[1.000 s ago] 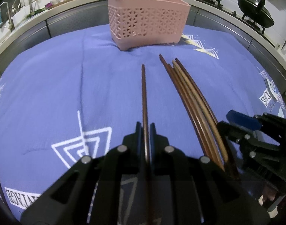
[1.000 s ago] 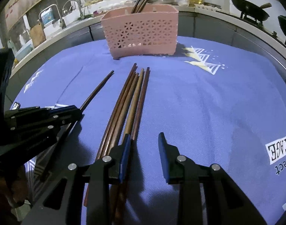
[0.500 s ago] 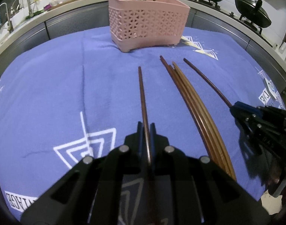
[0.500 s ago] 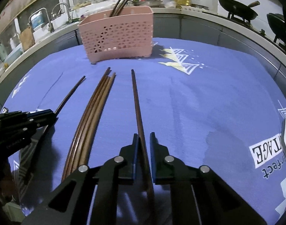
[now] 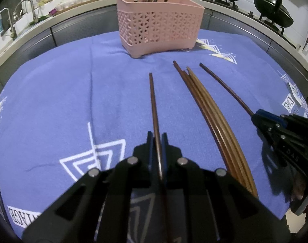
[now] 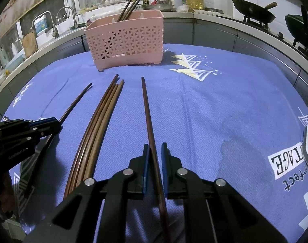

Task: Organize utensils
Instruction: 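Close the right tool on a chopstick while the left tool holds its chopstick, then lift both chopsticks and carry them over the pink holder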

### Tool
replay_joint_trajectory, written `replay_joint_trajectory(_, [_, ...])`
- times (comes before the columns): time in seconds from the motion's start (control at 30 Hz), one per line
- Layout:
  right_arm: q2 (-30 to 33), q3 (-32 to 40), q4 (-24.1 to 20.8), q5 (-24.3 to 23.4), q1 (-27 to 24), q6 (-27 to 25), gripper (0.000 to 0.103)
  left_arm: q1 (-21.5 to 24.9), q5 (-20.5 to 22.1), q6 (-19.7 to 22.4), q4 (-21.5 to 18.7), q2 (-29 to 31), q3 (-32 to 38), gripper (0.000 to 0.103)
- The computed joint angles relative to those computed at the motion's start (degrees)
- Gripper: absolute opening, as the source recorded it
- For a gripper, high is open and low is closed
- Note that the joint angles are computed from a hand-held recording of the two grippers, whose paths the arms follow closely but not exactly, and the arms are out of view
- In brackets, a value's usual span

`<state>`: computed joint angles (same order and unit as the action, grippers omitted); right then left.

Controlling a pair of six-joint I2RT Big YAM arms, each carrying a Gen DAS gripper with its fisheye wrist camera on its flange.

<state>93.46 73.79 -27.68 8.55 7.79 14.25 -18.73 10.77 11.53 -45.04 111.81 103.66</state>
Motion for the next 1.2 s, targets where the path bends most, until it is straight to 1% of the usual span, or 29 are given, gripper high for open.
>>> replay_joint_trajectory(0.27, [0.1,0.0,0.4,0.0,0.0,0.1,0.012,0.0,0.1,0.0,0.2,-0.2,-0.2,0.008])
replay_joint_trajectory(0.33, [0.1,0.2,0.1,-0.2,-0.1,0.3,0.012,0.0,0.1,-0.1,0.2,-0.2,-0.3,0.008])
replay_joint_trajectory(0.4, [0.6,1.2,-1.0,-1.6,-0.5,0.1,0.012,-0.1,0.1,0.2,0.0,-0.2,-0.2,0.008])
replay_joint_trajectory(0.53, [2.5,4.6,-3.5,-4.5,-1.2,-0.9,0.012,0.1,-0.4,1.2,-1.7,1.4,2.6,0.016])
replay_joint_trajectory(0.67, [6.2,10.8,-7.7,-7.4,-2.0,-2.8,0.012,0.1,-0.8,2.7,-4.2,4.6,7.9,0.021])
replay_joint_trajectory(0.73, [8.0,14.0,-10.0,-8.5,-2.4,-3.5,0.012,-0.1,-1.0,3.3,-5.8,6.4,11.1,0.027])
replay_joint_trajectory(0.8, [10.8,18.8,-13.6,-9.8,-2.7,-5.0,0.012,-0.1,-0.8,3.6,-7.5,8.4,14.6,0.03])
replay_joint_trajectory(0.93, [16.5,28.5,-20.0,-11.4,-3.2,-7.5,0.012,-0.7,-1.5,3.6,-11.3,13.2,23.0,0.03])
replay_joint_trajectory(0.97, [18.3,31.5,-22.1,-12.4,-3.4,-8.5,0.012,-0.8,-1.4,3.9,-12.0,14.1,24.6,0.029])
replay_joint_trajectory(1.0, [19.2,33.3,-23.3,-12.7,-3.4,-9.4,0.006,-0.9,-1.1,4.2,-12.2,15.1,26.2,0.02])
replay_joint_trajectory(1.03, [20.1,34.8,-24.3,-13.1,-3.5,-10.3,0.005,-0.9,-0.2,4.4,-13.0,16.0,27.7,0.007])
replay_joint_trajectory(1.13, [21.8,38.1,-27.2,-14.5,-3.8,-10.9,0.005,-0.7,2.1,3.1,-18.0,19.0,33.8,0.004])
replay_joint_trajectory(1.17, [20.9,37.0,-25.9,-16.6,-4.1,-10.3,0.005,-0.4,3.9,2.3,-19.6,19.6,35.4,0.004])
replay_joint_trajectory(1.2, [19.5,35.3,-23.8,-17.9,-4.5,-9.7,0.005,0.0,5.0,1.6,-18.6,18.7,34.3,0.004])
